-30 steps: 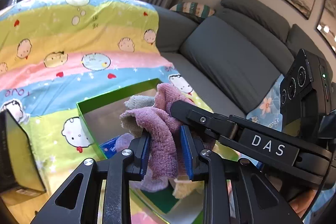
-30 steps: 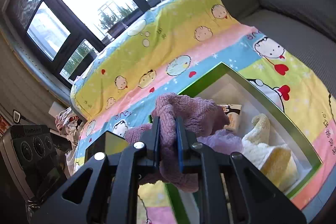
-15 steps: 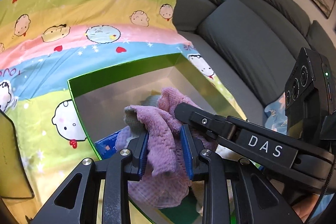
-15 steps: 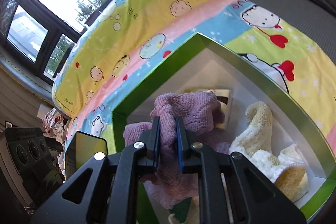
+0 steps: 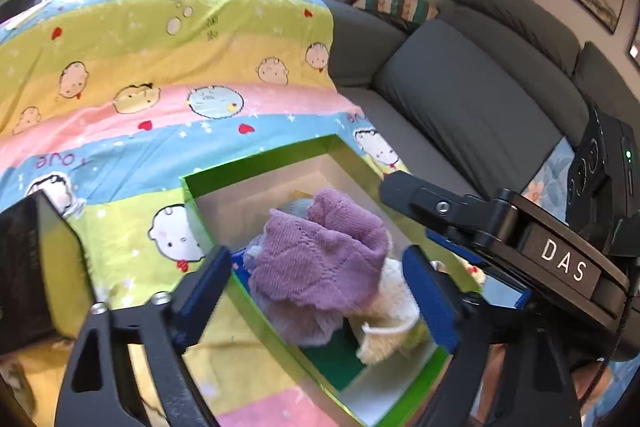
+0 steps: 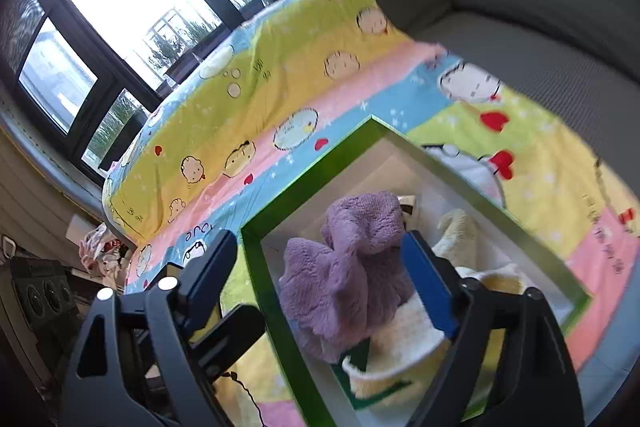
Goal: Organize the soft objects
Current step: 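Open the right gripper to drop the purple towel into the box, then move the right gripper to the grey-green knit cloth beside the tin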
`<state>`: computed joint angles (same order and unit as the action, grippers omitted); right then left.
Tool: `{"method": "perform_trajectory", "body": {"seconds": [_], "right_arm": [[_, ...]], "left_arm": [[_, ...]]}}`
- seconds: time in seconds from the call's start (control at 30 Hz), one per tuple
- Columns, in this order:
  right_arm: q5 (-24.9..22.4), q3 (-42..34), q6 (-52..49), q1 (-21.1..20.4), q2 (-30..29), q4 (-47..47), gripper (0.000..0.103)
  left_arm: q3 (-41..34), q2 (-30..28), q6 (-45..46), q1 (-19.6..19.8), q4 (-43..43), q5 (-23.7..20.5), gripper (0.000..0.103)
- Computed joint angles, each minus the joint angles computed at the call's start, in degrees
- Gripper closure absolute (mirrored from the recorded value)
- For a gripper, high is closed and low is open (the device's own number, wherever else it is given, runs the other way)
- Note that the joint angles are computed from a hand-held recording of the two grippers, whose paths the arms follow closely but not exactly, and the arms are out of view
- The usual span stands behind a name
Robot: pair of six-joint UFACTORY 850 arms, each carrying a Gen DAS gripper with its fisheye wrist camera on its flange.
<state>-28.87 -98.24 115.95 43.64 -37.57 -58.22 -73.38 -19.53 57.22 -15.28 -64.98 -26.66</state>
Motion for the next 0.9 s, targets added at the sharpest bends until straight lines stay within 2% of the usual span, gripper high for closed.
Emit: {"method": "perform_trajectory", "body": {"seconds": [0.07,0.23,0.33,0.43,0.53,0.7,0.8,0.9], "right_arm": [[-2.41,0.09,0.47,1.07,0.73,-1.25,0.009],[-6.83,0.29,0.84,4.01,2.29,-3.02,0.005],[-7.46,-0.12,0.59,5.48,2.41,-3.24,0.004],[-7.67,-2.04,-1.46,7.13,1.16,-2.37,0.004],[-6.6,-4.89,-4.58,8.42,-1.02,-0.21,0.004],[-2.62,-13.04,-16.77,9.3,-7.12,10.06,0.004],[-2.53,-21.62,-28.03,9.86,-12.85,19.5,0.004],[-4.09,-33.66,-40.39,10.42,-20.49,29.92,0.005]], "left_arm": [[1.93,2.15,1.26,0.85,-1.38,-1.01,0.014],[7.28,7.25,0.78,2.35,-0.69,0.52,0.014],[11.22,10.62,0.54,4.22,-1.42,1.32,0.014],[14.22,13.34,-3.86,6.78,1.68,1.48,0.014],[17.98,16.82,-7.79,9.45,3.65,4.22,0.014],[24.19,21.75,-12.34,15.68,6.87,6.78,0.014],[26.65,23.38,-14.6,19.99,7.57,6.78,0.014],[28.8,24.59,-14.86,24.41,5.7,6.56,0.014]]}}
